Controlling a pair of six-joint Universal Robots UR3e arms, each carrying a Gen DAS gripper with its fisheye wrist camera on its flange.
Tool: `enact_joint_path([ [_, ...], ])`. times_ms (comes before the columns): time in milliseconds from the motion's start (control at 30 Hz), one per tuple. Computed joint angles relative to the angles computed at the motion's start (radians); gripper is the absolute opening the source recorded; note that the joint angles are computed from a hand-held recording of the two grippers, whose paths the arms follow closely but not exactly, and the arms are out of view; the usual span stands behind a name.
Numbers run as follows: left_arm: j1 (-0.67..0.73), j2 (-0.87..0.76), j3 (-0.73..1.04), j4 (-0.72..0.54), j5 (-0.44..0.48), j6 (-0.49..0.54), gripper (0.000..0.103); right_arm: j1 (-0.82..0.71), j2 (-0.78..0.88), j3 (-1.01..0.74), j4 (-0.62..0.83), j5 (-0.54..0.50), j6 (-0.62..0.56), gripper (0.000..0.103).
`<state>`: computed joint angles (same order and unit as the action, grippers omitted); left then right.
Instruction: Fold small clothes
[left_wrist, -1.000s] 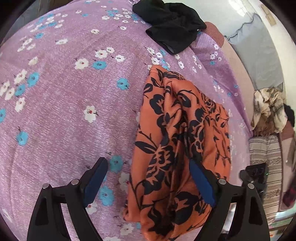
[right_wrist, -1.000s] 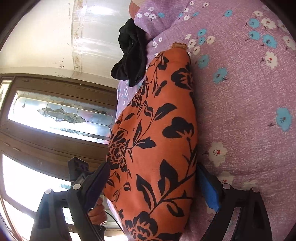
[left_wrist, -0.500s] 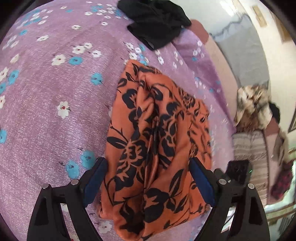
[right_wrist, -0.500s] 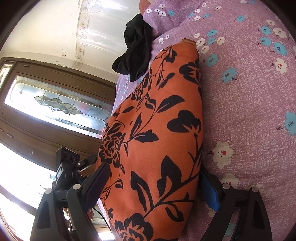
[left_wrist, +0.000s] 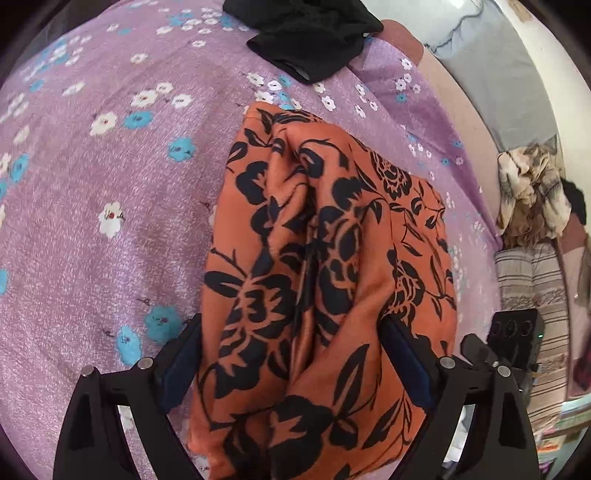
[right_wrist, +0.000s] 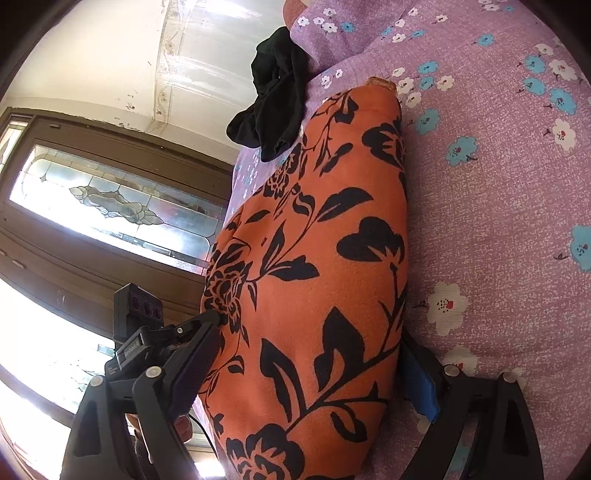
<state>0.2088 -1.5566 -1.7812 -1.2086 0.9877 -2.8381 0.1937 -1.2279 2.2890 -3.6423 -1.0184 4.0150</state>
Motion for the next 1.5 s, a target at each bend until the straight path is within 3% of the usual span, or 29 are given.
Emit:
enact_joint_path([
  [100, -0.028, 0.003, -0.008, 0.046, 0.021, -0.018, 0.072, 0.055, 0.006, -0.008, -0.037, -0.114, 0.031, 0.084],
  [233, -0.004, 0.004, -0.012, 0.035, -0.015, -0.021, 0.069, 0.091, 0.022, -0.025, -0.047, -0.186, 0.036, 0.076],
  [267, 0.006, 0.006, -0.011, 0.02, -0.017, -0.007, 0.071, 0.093, 0.021, -0.037, -0.024, -0.187, 0.021, 0.076],
  [367, -0.013, -0.03, -0.004, 0.038, -0.041, -0.044, 0.09, 0.101, 0.016, -0.069, 0.048, -0.193, -0.014, 0.076],
  [467, -0.047, -0.035, -0.022, 0.113, -0.015, -0.097, 0.09, 0.115, 0.022, -0.088, 0.065, -0.214, -0.031, 0.077],
  [567, -0.096, -0.031, -0.036, 0.214, 0.055, -0.183, 0.07, 0.128, 0.025, -0.089, 0.053, -0.237, -0.037, 0.077],
  [667, -0.116, -0.027, -0.035, 0.244, 0.062, -0.2, 0.054, 0.148, 0.018, -0.096, 0.061, -0.27, -0.035, 0.07],
  [767, -0.15, -0.009, -0.044, 0.287, 0.102, -0.199, 0.049, 0.158, 0.007, -0.097, 0.068, -0.293, -0.036, 0.064],
  [900, -0.205, 0.003, -0.047, 0.34, 0.178, -0.217, 0.046, 0.197, -0.023, -0.134, 0.144, -0.359, -0.089, 0.062],
  [967, -0.19, 0.04, -0.058, 0.33, 0.187, -0.19, 0.045, 0.201, -0.032, -0.137, 0.144, -0.364, -0.092, 0.061],
  [1200, -0.283, 0.107, -0.103, 0.404, 0.312, -0.236, 0.045, 0.204, -0.093, -0.078, 0.115, -0.381, -0.085, 0.059],
  [1500, -0.401, 0.167, -0.132, 0.403, 0.381, -0.292, 0.044, 0.226, -0.311, 0.066, 0.167, -0.44, -0.047, 0.059],
])
